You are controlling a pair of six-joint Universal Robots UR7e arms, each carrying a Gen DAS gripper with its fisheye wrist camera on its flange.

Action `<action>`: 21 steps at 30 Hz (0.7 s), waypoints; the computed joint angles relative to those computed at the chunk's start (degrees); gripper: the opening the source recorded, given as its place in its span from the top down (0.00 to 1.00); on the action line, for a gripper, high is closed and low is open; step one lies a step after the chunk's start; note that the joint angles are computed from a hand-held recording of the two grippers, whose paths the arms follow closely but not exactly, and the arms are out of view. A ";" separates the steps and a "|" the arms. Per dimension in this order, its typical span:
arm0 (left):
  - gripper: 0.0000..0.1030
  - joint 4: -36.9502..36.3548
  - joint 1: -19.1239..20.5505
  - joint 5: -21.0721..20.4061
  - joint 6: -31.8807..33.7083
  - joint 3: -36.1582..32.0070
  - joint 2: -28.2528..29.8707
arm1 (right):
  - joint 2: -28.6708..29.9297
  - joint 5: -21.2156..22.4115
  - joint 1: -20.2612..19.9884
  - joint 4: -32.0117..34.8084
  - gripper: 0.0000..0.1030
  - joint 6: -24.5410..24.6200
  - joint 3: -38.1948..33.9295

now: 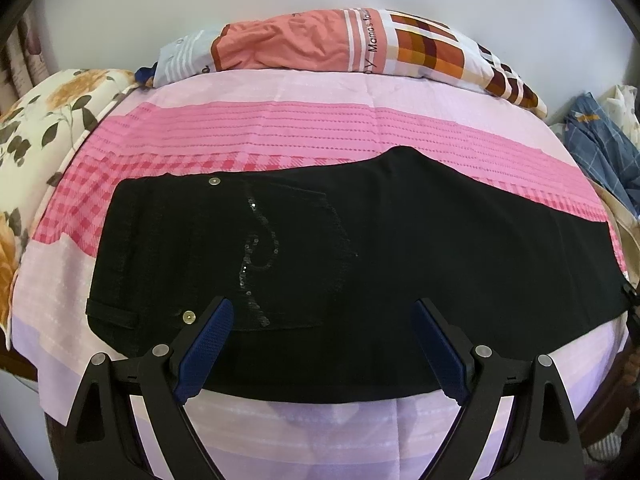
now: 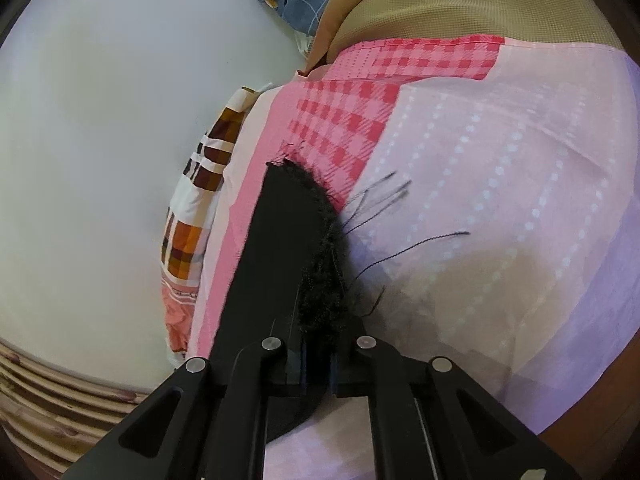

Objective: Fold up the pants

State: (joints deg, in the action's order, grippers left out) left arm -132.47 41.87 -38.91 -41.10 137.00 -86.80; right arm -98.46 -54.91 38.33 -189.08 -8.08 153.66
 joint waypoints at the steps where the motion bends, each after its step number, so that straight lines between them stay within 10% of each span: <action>1: 0.12 -0.15 -0.02 0.06 0.11 0.09 -0.15 | -0.12 -0.60 0.95 -0.14 0.94 0.32 -0.16; 21: 0.12 0.51 -1.37 3.89 1.23 1.82 -1.36 | 7.59 -10.03 17.44 -3.58 0.93 7.67 -5.27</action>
State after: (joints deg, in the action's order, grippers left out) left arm -131.96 40.50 -35.02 -39.87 138.82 -88.17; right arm -90.87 -64.95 55.78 -192.66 -0.42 148.39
